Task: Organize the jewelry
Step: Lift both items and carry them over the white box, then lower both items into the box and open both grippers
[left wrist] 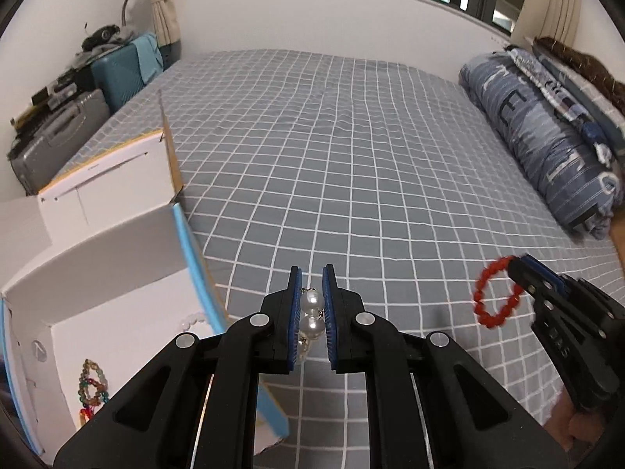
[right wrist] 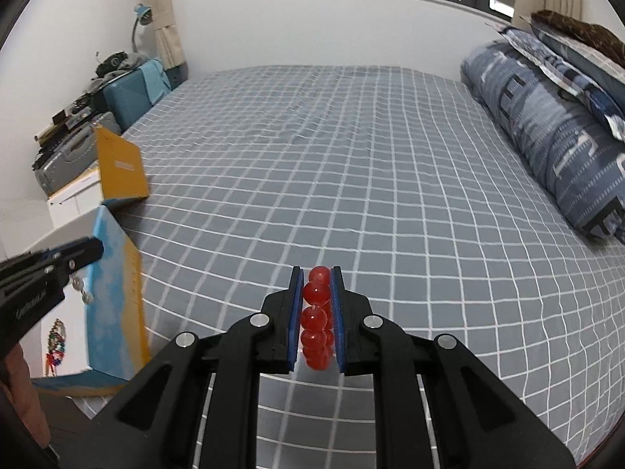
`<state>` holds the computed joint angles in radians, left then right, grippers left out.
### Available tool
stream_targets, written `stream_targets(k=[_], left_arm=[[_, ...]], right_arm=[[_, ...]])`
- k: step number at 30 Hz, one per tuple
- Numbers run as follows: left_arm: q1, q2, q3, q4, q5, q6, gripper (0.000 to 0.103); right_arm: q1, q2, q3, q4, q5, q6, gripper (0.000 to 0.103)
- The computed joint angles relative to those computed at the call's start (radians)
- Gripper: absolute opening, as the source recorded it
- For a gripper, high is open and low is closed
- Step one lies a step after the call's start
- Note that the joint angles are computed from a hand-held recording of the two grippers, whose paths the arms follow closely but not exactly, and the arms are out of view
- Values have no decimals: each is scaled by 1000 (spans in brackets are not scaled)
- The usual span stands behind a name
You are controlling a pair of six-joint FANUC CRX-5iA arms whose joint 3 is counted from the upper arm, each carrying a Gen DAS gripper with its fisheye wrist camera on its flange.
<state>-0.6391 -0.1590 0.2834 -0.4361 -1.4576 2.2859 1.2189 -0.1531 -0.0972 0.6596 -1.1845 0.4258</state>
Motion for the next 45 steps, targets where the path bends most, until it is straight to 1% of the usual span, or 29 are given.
stream_targets(k=[4,8,12,17,21,23,24,26,30,31,33,34,35,37,40,41,42,43,44,45], left_arm=[[-34,-47,-8,-76,-49,28,10],[-28,-107,-36,-106,-74,39,10],[11,-172,-84,-120,-101,49,11],[65,-251,-133,-124,-137,48,11],[85,-314,-167,-148,-180,59,11],[112,-348,-192,-141,-192,53,11],[150,-375,-216,-124,-194,42,11],[195,-407,-245,-108,-197,28,11],[351,-481,-321,-30,-182,-44,11],[367,-492,-336,-22,-183,-49,11],[466,-523,-380,32,-170,-106,11],[487,-531,-393,45,-168,-116,11],[526,-543,-411,68,-160,-143,11],[659,-571,-457,151,-136,-237,11],[776,-581,-498,214,-138,-322,11],[801,-585,-506,229,-138,-339,11],[848,-596,-520,264,-133,-374,11],[878,-605,-528,286,-130,-396,11],[878,-606,-526,283,-130,-395,11],[859,-602,-519,267,-132,-380,11]], right_arm=[[28,28,40,17,11,6,13],[51,61,81,20,31,18,13],[79,101,129,34,49,25,13],[116,145,183,46,101,22,13],[151,212,257,36,130,59,13],[163,246,295,25,140,82,13],[170,265,315,17,146,96,13],[181,299,348,3,148,120,13],[195,366,410,-33,144,180,13],[195,392,436,-53,141,205,13],[189,421,464,-88,135,243,13],[189,443,484,-104,121,263,13],[187,459,499,-116,111,277,13],[182,491,532,-149,87,306,13],[176,535,582,-190,39,341,13],[173,545,593,-199,27,345,13],[170,555,607,-210,12,349,13],[168,558,614,-221,9,353,13],[167,557,613,-228,10,354,13],[168,557,613,-223,9,354,13]])
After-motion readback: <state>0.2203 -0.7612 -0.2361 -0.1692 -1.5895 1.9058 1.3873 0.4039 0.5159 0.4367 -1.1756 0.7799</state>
